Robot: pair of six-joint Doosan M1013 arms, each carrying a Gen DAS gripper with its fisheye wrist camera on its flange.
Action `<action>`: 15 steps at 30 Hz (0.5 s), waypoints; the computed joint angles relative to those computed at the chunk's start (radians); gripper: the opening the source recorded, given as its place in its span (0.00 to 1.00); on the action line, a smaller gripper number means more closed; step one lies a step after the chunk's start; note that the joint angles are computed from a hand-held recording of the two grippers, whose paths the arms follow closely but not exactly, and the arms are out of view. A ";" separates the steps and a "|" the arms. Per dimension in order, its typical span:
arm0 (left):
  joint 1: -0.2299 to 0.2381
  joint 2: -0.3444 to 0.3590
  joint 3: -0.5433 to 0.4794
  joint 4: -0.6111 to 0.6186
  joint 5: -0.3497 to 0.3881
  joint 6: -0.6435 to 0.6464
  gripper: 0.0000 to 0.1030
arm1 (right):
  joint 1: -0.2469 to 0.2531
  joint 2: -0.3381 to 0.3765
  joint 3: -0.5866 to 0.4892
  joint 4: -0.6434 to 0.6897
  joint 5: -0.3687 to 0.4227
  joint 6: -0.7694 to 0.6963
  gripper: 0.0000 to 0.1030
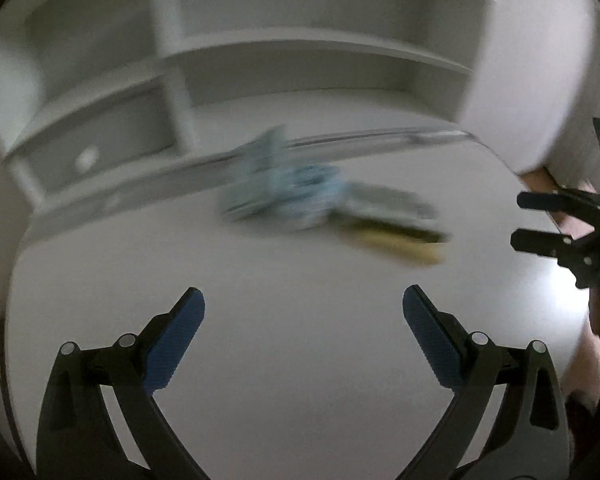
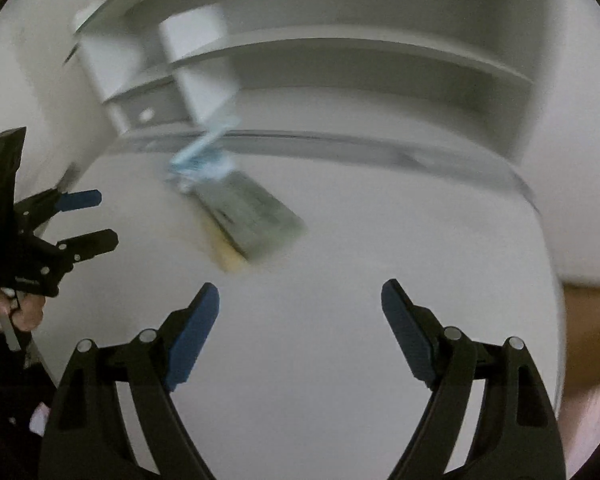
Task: Collect trash
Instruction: 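Grasp the grey-green printed card with the right tool while the left tool grasps the pale blue box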
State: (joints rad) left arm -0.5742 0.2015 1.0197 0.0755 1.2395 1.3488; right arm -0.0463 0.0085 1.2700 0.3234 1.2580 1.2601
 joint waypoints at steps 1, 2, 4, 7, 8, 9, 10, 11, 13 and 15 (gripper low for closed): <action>0.012 -0.005 0.007 0.001 0.003 -0.014 0.94 | 0.022 0.026 -0.028 -0.003 0.008 -0.010 0.78; 0.025 -0.011 0.016 0.002 0.006 -0.030 0.94 | 0.039 0.061 -0.066 0.005 0.030 -0.030 0.78; 0.043 -0.025 0.035 0.005 0.004 -0.037 0.94 | 0.060 0.131 -0.141 0.016 0.092 -0.050 0.78; 0.056 -0.035 0.047 0.022 0.007 -0.023 0.94 | 0.082 0.194 -0.198 0.017 0.157 -0.079 0.77; 0.056 -0.029 0.041 0.029 0.009 -0.018 0.94 | 0.092 0.204 -0.209 0.005 0.168 -0.080 0.76; 0.054 -0.024 0.034 0.035 0.009 -0.014 0.94 | 0.102 0.217 -0.220 -0.012 0.175 -0.084 0.75; 0.058 -0.014 0.017 0.035 0.015 -0.005 0.94 | 0.108 0.224 -0.225 -0.018 0.181 -0.087 0.72; 0.060 -0.006 0.007 0.036 0.018 0.002 0.94 | 0.107 0.231 -0.230 -0.001 0.190 -0.093 0.70; 0.062 0.024 -0.035 0.027 0.037 0.021 0.94 | 0.105 0.238 -0.238 0.026 0.195 -0.093 0.63; 0.069 0.053 -0.069 0.016 0.048 0.049 0.94 | 0.106 0.232 -0.230 0.025 0.192 -0.088 0.60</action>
